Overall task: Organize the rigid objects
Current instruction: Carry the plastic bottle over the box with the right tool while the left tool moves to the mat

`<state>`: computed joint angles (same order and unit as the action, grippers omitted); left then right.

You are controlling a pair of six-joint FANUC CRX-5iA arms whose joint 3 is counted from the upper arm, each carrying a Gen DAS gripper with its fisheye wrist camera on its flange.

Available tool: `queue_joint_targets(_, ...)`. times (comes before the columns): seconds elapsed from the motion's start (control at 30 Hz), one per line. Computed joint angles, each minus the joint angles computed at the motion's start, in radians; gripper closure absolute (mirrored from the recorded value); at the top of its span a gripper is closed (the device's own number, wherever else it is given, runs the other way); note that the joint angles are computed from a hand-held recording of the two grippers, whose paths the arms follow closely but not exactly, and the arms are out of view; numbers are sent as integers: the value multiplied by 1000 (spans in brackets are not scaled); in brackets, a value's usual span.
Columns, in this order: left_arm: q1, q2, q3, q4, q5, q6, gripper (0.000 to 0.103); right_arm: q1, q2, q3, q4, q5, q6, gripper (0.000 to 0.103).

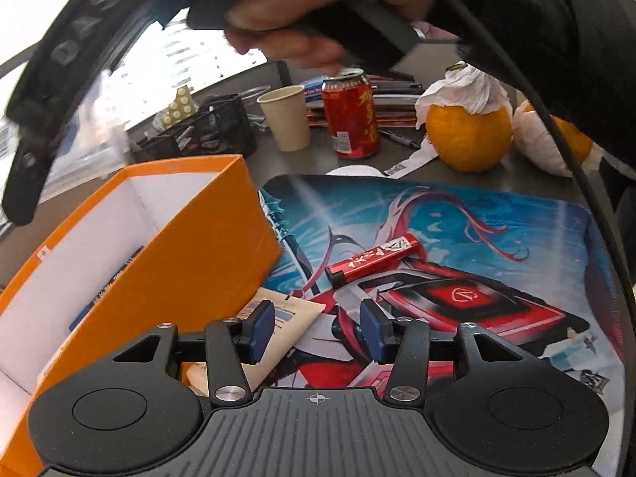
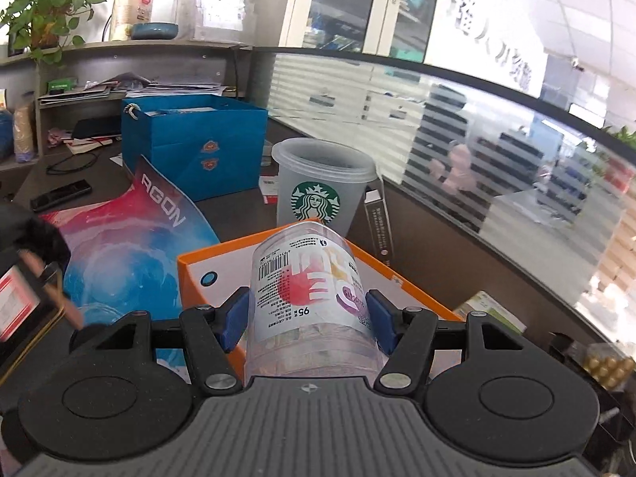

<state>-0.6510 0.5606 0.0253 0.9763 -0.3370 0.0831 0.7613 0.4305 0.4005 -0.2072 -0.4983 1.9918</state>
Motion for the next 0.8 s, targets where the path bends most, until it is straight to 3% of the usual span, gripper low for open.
queue_joint_targets(0.13,12,24,43,-91,-4,121,56,-37,83,152,-107,-130,86,43)
queue_joint_targets(0.27,11,32,61,-154,34,206,56,-60,164,283,-138,-238,103,43)
queue_joint_targets(0.4,-15,42,48,-86,105,142,56,-75,231,396,-156,-328,114,43)
queue_joint_targets(0.63,-43,85,93,-77,134,98,56,-99,317,554,-186,-450,120,43)
queue_joint_targets(0.8,-68,103,99,22,142,0,56,-111,373,655,-198,-539,123,43)
